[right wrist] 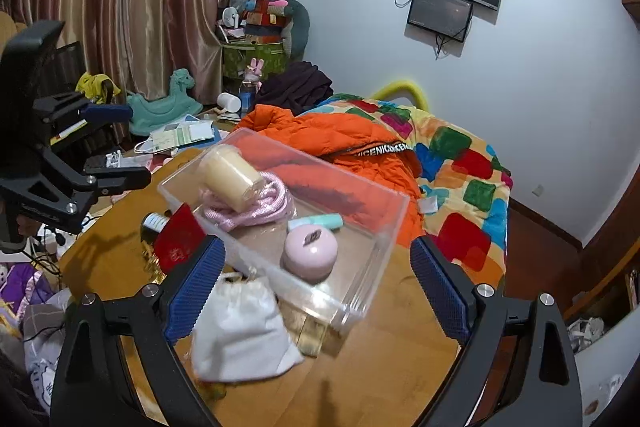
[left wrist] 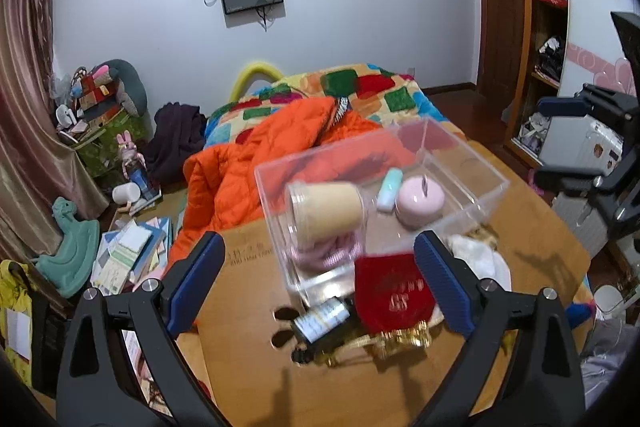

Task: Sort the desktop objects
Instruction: 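Withdraw both open tools from the box toward the pouches, then grasp the white drawstring pouch with right tool while left tool grasps the red velvet pouch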

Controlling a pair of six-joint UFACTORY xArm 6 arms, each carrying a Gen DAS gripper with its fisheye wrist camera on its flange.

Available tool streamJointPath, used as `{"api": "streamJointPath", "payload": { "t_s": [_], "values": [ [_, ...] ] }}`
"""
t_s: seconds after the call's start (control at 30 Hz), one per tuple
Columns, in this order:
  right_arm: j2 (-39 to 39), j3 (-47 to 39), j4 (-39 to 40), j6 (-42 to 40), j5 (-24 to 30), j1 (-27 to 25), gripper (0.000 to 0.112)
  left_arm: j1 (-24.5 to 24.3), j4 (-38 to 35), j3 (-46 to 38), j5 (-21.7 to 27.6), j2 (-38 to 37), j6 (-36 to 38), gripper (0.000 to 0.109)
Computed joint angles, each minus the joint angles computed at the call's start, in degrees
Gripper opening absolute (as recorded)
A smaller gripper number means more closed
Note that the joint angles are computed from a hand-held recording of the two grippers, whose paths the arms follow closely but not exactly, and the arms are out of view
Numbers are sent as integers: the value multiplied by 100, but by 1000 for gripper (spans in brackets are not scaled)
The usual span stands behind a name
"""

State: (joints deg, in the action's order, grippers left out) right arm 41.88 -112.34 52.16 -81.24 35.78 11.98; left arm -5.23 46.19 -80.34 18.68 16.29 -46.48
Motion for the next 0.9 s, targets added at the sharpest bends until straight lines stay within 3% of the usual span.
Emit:
{"api": "streamJointPath", "payload": {
  "t_s": [0.1,0.4,0.77,0.9],
  "values": [
    [-138,300,103,-91,0,-50,93,-36,117,168,36,-1,-149,96],
    [-146,766,-55,-257,-29,-60,93,-185,-434,424,-80,195,183,96],
    [482,148,-923,307,786,-29,93,-334,-1465,-56,-76,795,1195,96],
    [680,-8,-965,235,691,69,93,-352,-2066,-256,-47,988,1730,96]
  ]
}}
